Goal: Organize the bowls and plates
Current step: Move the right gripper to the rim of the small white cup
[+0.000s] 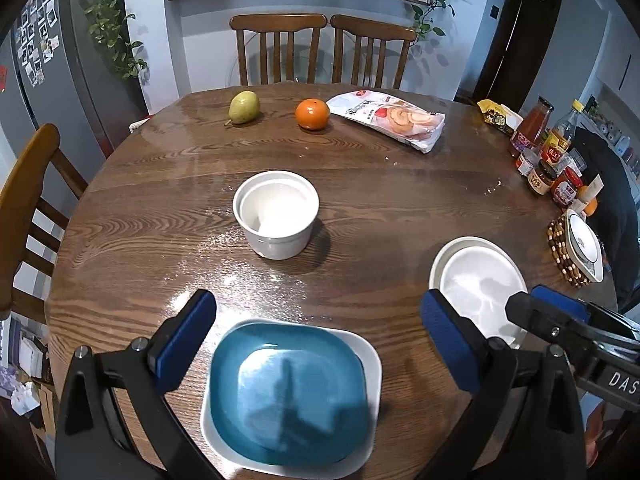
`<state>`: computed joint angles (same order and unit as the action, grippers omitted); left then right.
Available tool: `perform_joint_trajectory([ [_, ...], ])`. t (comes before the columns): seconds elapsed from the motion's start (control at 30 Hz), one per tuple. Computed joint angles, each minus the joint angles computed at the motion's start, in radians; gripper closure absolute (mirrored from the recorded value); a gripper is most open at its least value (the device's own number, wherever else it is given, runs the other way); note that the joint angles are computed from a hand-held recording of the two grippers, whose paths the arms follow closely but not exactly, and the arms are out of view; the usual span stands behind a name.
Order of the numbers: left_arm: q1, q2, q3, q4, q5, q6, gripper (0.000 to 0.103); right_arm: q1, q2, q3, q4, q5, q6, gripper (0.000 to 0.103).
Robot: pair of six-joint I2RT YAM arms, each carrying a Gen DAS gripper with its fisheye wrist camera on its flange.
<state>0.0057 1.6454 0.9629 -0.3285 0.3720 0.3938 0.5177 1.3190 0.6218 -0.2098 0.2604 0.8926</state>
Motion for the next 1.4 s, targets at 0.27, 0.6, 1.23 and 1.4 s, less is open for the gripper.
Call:
perform_joint_trajectory([
  [0.27, 0.035, 0.027, 0.038, -0.008, 0.026, 0.043, 0.001, 0.031, 0.047, 0.037, 0.003, 0.03, 0.031, 0.045],
  [0.6, 0.061, 0.056, 0.112, -0.004, 0.034, 0.083, 0.001, 0.047, 0.124, 0.125, -0.007, 0.052, 0.027, 0.045],
  [1.23, 0.083, 0.319, 0.361, 0.004, -0.028, 0.048, 0.001, -0.045, 0.405, 0.403, -0.029, 0.002, -0.096, 0.045],
  [1.4, 0.073, 0.405, 0.426, 0.017, -0.063, 0.024, 0.002, -0.067, 0.509, 0.476, 0.003, -0.026, -0.124, 0.045],
])
